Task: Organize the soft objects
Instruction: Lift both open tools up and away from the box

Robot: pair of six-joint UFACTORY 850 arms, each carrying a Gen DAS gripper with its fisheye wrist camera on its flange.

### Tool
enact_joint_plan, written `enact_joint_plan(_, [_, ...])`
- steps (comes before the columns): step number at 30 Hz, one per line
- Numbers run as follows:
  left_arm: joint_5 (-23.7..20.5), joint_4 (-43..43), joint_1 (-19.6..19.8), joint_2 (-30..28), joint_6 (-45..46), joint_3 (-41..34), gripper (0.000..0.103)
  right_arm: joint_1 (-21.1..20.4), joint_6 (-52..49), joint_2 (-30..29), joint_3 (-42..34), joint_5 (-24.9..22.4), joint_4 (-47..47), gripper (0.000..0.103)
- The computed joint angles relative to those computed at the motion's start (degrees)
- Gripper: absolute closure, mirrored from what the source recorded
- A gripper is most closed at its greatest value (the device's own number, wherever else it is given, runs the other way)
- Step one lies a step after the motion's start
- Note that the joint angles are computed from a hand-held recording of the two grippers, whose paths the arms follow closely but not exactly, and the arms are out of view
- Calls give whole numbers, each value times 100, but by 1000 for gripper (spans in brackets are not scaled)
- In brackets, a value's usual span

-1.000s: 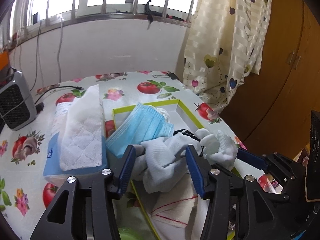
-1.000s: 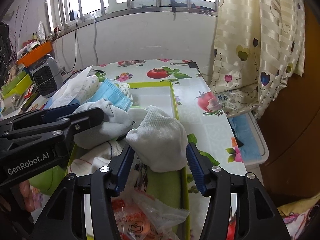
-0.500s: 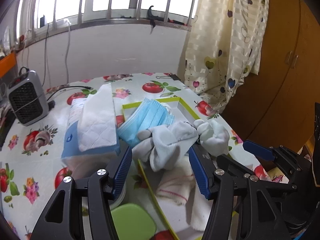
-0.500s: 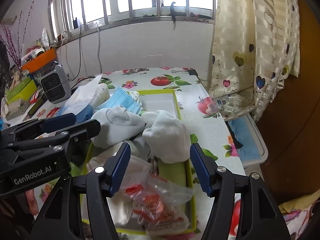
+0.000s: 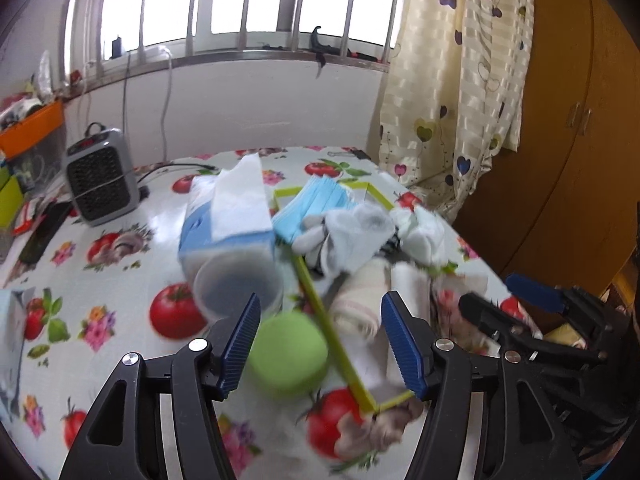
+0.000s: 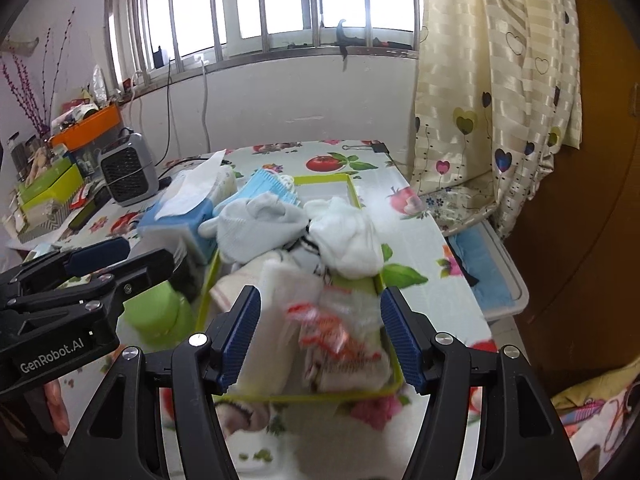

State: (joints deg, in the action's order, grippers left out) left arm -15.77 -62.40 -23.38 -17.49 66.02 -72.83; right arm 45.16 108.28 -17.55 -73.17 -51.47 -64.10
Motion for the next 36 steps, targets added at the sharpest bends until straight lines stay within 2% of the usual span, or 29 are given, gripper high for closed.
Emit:
enact_joint_plan(9, [217,-136,157,569,265,949,38,387,383,66,232,-169,130,39])
enact_joint_plan(11, [286,110,156,646,73,1099,38,433,460,71,294,-133,187,39])
enact_joint_plan(14, [289,27,199,734,172,1307,38,515,555,47,381,-82,293,39])
enact_joint_plan(19, [303,998,170,684,-823,1454,38,604,587,3,475,-16,477,39])
enact_joint_plan(24, [353,1311,118,658,-1055,1503,38,600,406,-89,446,-16,705,39])
enact_joint_plan(27, [353,1799,100,593,-1600,1463,38,580,289,-120,438,37,788,38])
enact_joint_plan(30, [348,2107,100,560,-1960,1432,38,534,39,-219,357,-5,1017,31])
enact_joint_plan(33, [329,2136,90,537,-1979,1414,34,482,-57,-229,369,127,1139,31])
enact_joint_plan(36, [389,2541,46,524,-2398,1402,32,457,-213,-282,299,15,1272,31])
